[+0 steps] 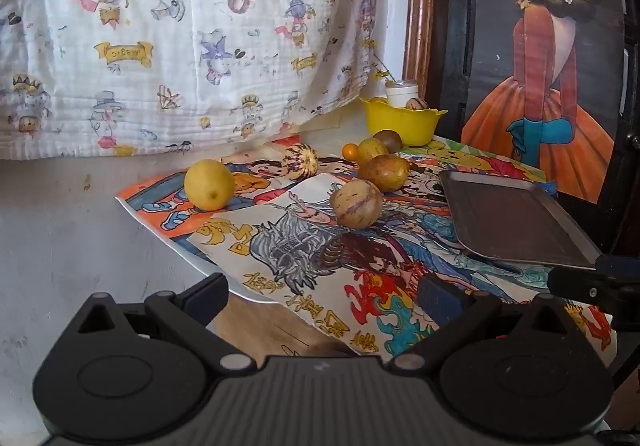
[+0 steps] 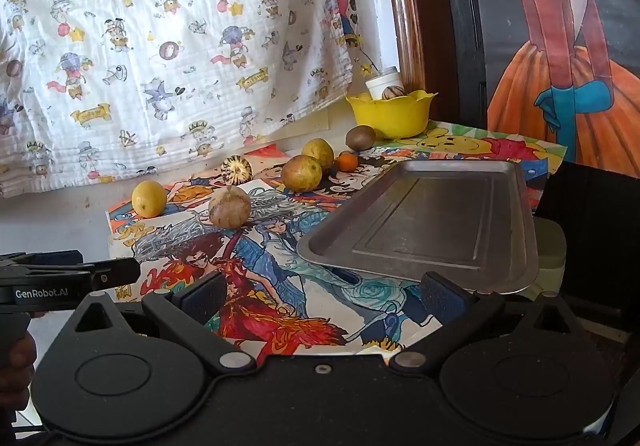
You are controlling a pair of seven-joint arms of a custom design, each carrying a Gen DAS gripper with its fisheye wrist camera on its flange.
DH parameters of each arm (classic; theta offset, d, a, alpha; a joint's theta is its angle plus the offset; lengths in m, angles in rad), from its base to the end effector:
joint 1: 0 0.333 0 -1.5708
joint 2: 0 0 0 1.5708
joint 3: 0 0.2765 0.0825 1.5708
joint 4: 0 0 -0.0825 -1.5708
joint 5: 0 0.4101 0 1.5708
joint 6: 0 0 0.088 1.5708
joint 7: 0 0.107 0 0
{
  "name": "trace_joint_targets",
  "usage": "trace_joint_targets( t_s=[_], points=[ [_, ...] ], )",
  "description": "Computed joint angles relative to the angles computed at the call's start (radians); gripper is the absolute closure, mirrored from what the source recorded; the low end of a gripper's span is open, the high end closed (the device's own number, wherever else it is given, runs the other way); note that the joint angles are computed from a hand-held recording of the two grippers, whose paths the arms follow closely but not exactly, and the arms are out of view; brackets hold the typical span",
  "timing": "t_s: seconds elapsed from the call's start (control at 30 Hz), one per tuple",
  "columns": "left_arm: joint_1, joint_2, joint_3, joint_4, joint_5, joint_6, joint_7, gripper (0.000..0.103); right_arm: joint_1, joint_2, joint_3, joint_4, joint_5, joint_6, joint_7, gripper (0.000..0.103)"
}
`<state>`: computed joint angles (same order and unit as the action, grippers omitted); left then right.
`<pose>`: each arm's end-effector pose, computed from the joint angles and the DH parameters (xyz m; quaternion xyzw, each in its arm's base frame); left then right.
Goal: Organize fruits
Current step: 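Move both grippers toward the fruits scattered on the poster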
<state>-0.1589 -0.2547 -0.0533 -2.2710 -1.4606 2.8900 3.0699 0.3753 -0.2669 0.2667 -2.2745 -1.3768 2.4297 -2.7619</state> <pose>0.5319 -0.0560 0.4714 -0.4649 0.7118 -0.4598 0.2564 0.4317 0.3236 0.4586 -0.4810 0.6826 -0.3940 0.3841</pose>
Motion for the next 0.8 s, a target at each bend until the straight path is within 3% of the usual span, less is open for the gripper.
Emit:
trace_joint_targets(
  t_s=[0.2,0.43,0.57,0.67,0.8],
  points=[
    [0.017,0.032,-0.002,0.038,0.071,0.013,-0.096,0.0,-0.009,0.004,-0.011,-0.006,-0.026,0.032,0.006,0.0],
    [0.037,0.085,0.002,0.107,0.124,0.028,-0.143,0.0,-0.003,0.034,-0.021,0.037,-0.068,0.087,-0.097,0.0],
    [0.067,0.142,-0.004,0.174,0.222,0.029,-0.267,0.0,-0.027,0.021,-0.045,0.06,-0.06,0.18,-0.19,0.0],
    [0.088,0.187,-0.006,0.233,0.243,0.009,-0.289,0.0,-0.038,0.047,-0.047,0.116,-0.071,0.233,-0.221,0.0],
    [0.125,0.256,-0.021,0.325,0.297,-0.033,-0.32,0.0,-0.065,0.194,-0.105,0.294,-0.006,0.371,-0.382,0.0]
  ],
)
